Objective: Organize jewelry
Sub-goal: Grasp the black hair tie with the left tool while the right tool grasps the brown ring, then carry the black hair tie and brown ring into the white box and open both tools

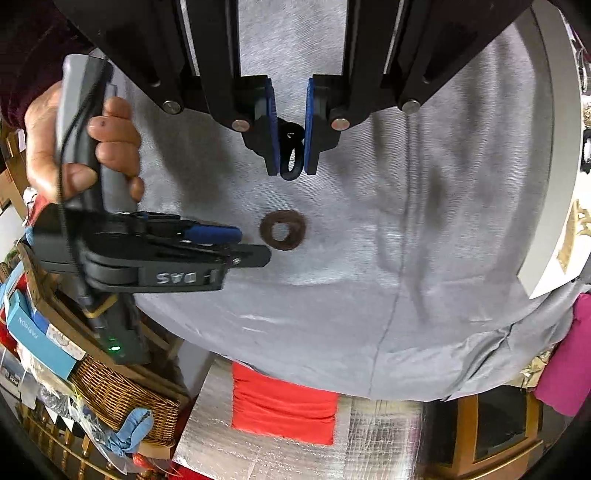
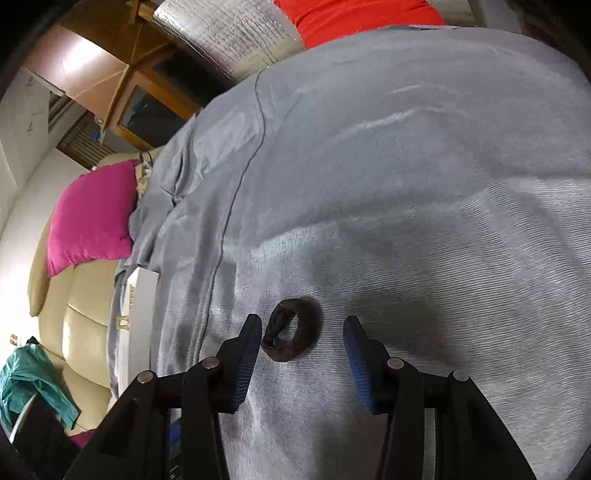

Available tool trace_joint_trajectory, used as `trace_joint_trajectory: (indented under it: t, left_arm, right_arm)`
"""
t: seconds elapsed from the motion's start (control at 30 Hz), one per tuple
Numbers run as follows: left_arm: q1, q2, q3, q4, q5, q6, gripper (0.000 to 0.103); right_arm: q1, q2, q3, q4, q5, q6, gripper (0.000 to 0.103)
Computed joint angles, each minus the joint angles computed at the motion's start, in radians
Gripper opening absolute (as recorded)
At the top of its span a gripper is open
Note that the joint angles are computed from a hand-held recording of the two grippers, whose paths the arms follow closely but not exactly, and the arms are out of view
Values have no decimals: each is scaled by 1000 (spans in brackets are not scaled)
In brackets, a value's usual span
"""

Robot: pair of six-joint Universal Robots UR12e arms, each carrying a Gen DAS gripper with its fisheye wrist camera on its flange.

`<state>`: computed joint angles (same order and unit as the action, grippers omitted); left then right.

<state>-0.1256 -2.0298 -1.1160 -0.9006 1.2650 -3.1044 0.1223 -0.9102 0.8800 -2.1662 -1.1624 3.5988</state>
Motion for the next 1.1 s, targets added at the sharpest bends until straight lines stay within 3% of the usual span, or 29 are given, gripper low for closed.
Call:
trace_joint_trajectory:
  t: [0.1, 0.27, 0.4, 0.8, 0.97, 1.1]
  left_arm:
    - [8, 11, -14, 12, 1, -4, 13]
    - [28, 26, -32, 29, -6, -7, 13]
    - [41, 38, -47, 48, -3, -22, 13]
    - [97, 89, -118, 181, 82, -118, 13]
    - [141, 95, -127, 232, 194, -196, 13]
    - [181, 84, -115, 209, 246, -271, 13]
  right_arm:
    - [14, 21, -32, 29, -35, -6, 43]
    - [51, 51, -94, 92, -185, -94, 13]
    - [74, 57, -110, 77, -270, -146, 10]
    - [99, 62, -112, -129, -180, -93, 10]
    - [123, 92, -157, -159, -161, -91, 10]
    - [145, 133, -227, -147, -154, -119, 10]
